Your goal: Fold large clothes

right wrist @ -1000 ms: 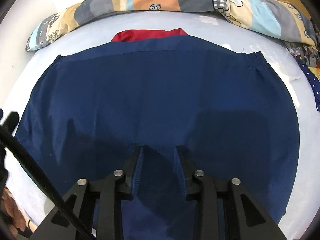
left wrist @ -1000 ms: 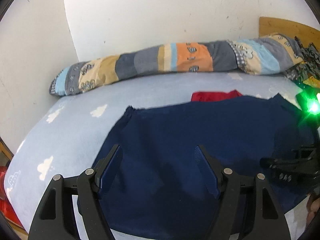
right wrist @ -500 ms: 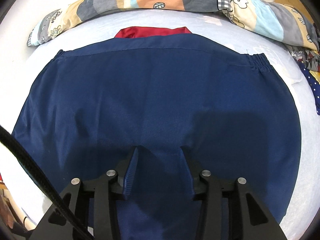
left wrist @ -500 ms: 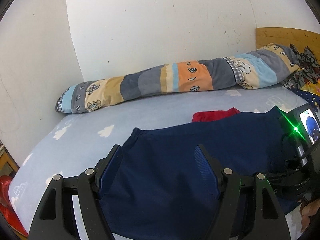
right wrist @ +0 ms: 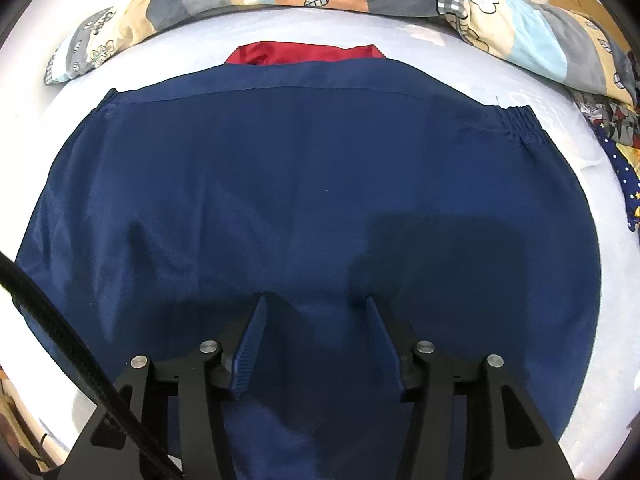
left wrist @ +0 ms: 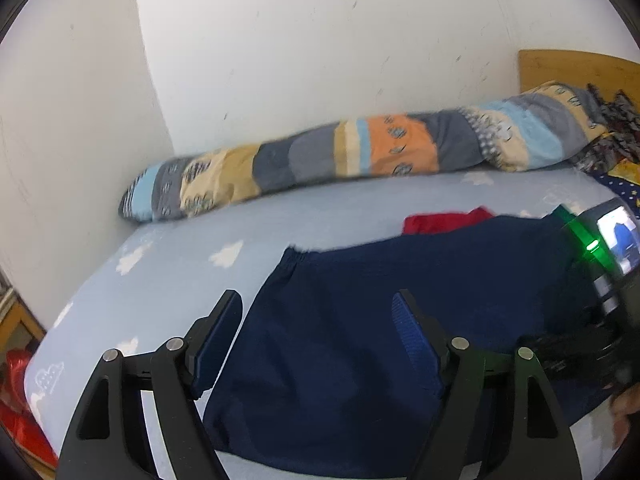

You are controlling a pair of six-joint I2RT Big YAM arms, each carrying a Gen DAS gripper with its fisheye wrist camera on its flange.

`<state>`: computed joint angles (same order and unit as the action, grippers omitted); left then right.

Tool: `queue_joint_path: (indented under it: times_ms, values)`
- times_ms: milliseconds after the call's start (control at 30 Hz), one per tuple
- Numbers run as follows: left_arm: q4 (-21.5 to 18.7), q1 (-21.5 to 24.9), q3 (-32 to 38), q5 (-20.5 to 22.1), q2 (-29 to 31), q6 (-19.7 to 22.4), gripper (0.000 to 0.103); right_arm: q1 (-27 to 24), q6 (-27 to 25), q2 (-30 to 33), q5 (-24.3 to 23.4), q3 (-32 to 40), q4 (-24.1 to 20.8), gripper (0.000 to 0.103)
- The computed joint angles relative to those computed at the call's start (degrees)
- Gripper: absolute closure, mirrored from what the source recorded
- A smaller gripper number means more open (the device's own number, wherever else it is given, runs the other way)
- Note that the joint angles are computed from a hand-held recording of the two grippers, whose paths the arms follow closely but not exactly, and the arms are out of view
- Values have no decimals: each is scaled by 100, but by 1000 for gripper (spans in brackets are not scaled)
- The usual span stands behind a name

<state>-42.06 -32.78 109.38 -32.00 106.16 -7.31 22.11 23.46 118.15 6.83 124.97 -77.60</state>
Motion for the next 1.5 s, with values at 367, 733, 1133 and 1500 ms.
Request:
queue_joint_path:
  times_ms: [367,733,1133,1500]
  values:
    - [-2335,611,1372,980,1308,-857,26,-576,114,127,-151,57,373,56]
    - [-2425,574,2313,1098,1820,-866,25,-1189,614,-410,-198,-587,907,56]
    - [-2331,656,2028,1176,1519,-702,20,-1648,552,-1329,-873,-1605,1404,51]
    - [-2492,407,2195,1514,1598,-548,20,-2091,696,-2121,-1658,-2892,1737,27]
